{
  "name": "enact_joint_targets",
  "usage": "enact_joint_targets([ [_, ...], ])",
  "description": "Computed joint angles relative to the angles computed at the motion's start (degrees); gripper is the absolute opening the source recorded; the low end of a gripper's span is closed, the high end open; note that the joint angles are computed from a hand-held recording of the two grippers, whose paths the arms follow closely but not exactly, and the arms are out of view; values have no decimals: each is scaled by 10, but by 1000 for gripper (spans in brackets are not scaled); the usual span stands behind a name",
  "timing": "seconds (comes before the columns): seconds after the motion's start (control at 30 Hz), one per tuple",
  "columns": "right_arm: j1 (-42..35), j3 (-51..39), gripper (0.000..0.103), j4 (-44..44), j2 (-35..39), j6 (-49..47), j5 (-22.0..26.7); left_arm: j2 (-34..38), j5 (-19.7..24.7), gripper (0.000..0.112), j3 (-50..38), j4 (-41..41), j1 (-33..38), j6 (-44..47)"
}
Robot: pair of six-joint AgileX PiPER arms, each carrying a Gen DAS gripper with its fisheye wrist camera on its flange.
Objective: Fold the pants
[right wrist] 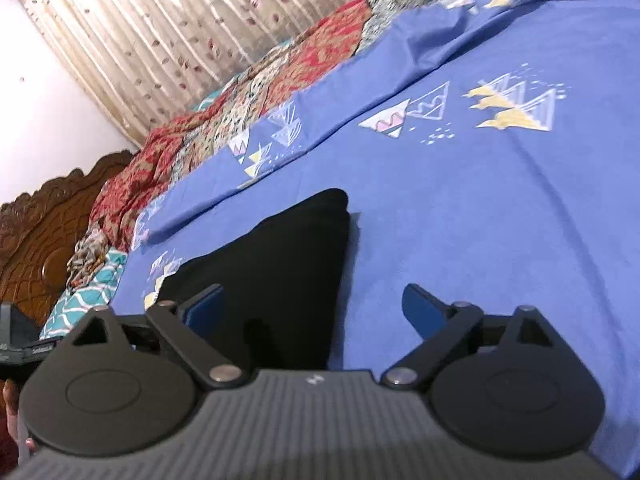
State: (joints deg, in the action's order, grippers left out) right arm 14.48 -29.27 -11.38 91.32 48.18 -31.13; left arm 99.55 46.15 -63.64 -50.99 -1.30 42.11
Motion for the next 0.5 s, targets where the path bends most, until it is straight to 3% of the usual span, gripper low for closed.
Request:
enact_joint_targets([
  [0.1, -22, -41, 85, -104, 45, 86, 2, 59, 45, 103, -32, -28, -4, -26],
  [0.2, -35, -74, 67, -195, 92, 175, -29, 55, 0, 102, -5, -61, -34, 11],
  [0.23, -35, -91, 49, -233, 104, 214, -32, 45, -18, 95, 1, -52, -49, 7],
  [0.3, -34, -115, 42, -287, 108, 285, -25, 25, -32, 74, 2, -22, -63, -19],
  [0.33, -35, -121, 38, -300, 102, 296, -25, 18, -23, 56, -7, -12, -63, -28],
  [0.37, -39, -125, 34, -312, 92, 298, -27, 12, -10, 47, -21, -8, -58, -29],
  [0.4, -41, -131, 32, -317, 82, 289, -27, 7, 0, 45, -35, -14, -54, -22],
  [0.43, -44, -138, 23, -313, 70, 272, -28, 3, 3, 43, -51, -20, -53, -16],
  [0.5, -54, -171, 22, -321, 54, 263, -19, 0, -16, 41, -83, -26, -63, -2],
])
